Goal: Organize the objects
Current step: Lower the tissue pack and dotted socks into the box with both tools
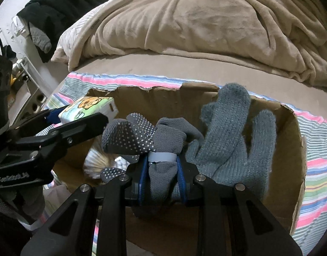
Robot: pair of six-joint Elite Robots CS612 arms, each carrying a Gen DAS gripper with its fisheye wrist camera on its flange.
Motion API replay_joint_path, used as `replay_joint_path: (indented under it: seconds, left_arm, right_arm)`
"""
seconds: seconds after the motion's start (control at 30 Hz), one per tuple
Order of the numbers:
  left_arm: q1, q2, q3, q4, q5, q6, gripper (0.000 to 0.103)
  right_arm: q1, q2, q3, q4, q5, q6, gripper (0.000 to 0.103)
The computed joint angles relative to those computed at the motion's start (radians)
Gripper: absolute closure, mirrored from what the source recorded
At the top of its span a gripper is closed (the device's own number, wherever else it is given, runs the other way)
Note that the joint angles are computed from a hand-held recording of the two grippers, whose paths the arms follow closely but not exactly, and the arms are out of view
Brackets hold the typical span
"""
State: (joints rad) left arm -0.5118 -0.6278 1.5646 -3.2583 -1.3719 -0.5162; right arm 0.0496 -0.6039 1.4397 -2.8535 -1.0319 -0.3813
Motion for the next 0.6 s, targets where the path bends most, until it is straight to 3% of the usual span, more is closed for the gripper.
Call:
replay_joint_path:
  seconds: [0.23, 0.4, 0.6]
  left_arm:
    - [0.002, -0.001, -0.013, 0.038, 0.003, -0.004, 0.024]
    - [0.000, -0.011, -0.006, 0.046, 0.006, -0.018, 0.021]
    - [-0.011, -0.040, 0.032, 0.024, 0.021, -0.026, 0.021]
  right_arm:
    - [-0.005, -0.009, 0.004, -0.002, 0.010, 0.008, 0.073]
    - [-0.006, -0.024, 0.024, -0.034, 0.010, 0.006, 0.058]
    - [-0.013, -0.044, 0.055, -0.085, -0.002, 0.026, 0.050]
